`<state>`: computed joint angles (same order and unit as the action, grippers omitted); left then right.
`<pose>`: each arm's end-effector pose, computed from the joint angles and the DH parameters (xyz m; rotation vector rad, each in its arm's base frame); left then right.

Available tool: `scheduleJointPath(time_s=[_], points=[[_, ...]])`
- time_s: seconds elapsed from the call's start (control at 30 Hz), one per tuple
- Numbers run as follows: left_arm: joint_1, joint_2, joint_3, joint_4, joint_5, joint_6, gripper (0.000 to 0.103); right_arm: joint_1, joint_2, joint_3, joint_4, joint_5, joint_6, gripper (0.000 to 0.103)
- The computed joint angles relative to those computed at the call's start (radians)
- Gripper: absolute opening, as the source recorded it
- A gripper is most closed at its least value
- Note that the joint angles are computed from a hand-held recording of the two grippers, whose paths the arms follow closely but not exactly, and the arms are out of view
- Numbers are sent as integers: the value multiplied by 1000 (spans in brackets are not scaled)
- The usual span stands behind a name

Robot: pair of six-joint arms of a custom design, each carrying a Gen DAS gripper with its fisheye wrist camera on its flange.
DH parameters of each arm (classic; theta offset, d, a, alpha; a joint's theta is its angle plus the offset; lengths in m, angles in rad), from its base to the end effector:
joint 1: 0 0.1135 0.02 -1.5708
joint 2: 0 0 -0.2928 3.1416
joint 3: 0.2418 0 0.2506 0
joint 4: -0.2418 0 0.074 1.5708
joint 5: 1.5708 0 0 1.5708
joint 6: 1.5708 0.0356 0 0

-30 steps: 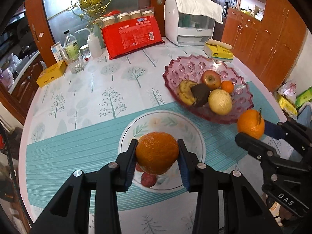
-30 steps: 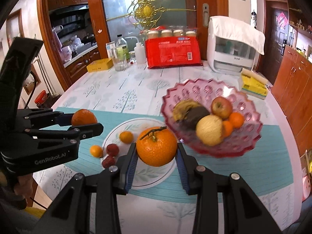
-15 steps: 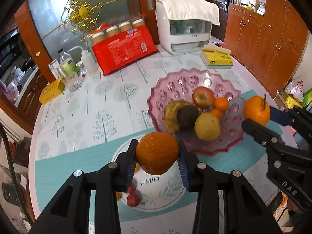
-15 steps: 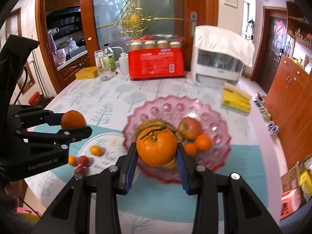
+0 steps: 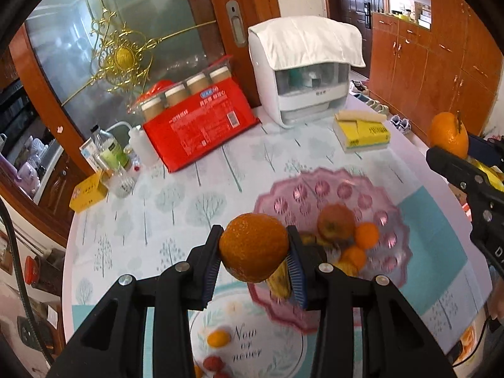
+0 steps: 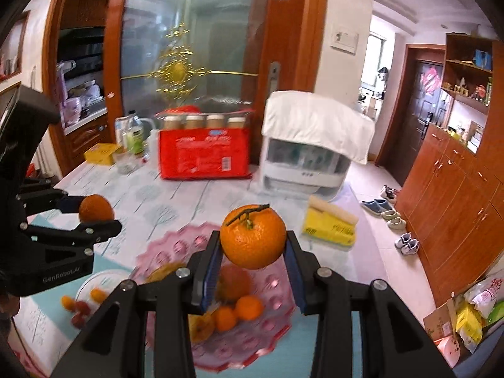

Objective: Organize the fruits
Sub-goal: 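Carry both oranges in the left and right tools over the pink bowl, then open the left tool to drop its orange while the right tool releases its orange into the bowl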

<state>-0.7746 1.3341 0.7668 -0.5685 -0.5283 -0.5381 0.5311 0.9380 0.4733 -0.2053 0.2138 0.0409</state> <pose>0.1790 -0.1501 0.2230 0.1452 2.4768 0.1967 0.1560 0.0829 0.2267 -0.4271 2.1825 0.0743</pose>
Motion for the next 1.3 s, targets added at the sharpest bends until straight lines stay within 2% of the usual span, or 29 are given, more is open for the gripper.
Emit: scheduleJointPath(time_s=[0.23, 0.43, 0.77, 0.9, 1.3], points=[[109, 144, 33, 149, 58, 53, 38, -194, 227, 27, 129, -186, -6, 39], [164, 295, 36, 260, 137, 55, 38, -248, 447, 28, 230, -278, 42, 39], [220, 531, 39, 426, 249, 42, 38, -206, 752, 48, 361, -267, 101, 39], [228, 596, 53, 470, 277, 45, 38, -197, 814, 57, 384, -265, 111, 39], [238, 695, 94, 505, 328, 62, 38, -193, 899, 79, 435, -220, 101, 40]])
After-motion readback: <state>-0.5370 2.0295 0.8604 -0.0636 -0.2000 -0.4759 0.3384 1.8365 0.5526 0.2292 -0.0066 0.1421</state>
